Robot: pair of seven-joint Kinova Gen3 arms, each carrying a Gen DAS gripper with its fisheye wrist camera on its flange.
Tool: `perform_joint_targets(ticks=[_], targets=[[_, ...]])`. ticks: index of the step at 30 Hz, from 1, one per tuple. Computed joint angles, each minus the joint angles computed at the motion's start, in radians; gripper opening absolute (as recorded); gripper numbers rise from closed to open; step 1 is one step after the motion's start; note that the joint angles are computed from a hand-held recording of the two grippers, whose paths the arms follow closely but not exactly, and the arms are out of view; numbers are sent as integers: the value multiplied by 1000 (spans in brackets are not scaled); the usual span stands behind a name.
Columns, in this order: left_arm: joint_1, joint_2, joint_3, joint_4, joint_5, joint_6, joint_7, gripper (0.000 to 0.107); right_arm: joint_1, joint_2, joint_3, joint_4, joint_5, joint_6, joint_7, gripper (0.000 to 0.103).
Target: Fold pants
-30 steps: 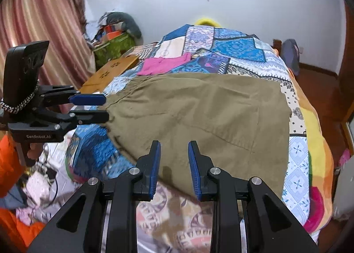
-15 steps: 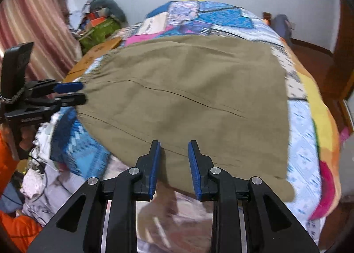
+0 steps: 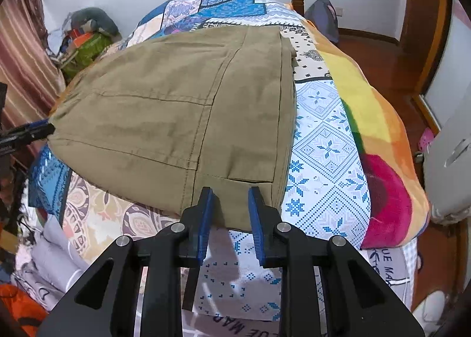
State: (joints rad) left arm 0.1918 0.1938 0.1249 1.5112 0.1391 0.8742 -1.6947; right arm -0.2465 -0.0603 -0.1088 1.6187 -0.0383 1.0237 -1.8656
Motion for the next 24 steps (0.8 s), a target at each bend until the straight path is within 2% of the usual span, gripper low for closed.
perform_joint_targets(ticks=[3,7,13,20,24], targets=[[7,7,-6,-60,-34,53,13,71,1,2,4,-28,1,26,8,24],[-8,17,-13,-133,-31,77,16,71,11,0,12,-56,6,5,20,40],[10,103,-34,-284,-94,111,103,71,29,38,27,-129,20,-34,57,45],[3,233,-35,-459,-89,177,137,71,52,147,48,-247,24,-56,121,45],[8,305,-39,-555,-93,217,141,71,81,230,60,-330,-11,-55,171,45]])
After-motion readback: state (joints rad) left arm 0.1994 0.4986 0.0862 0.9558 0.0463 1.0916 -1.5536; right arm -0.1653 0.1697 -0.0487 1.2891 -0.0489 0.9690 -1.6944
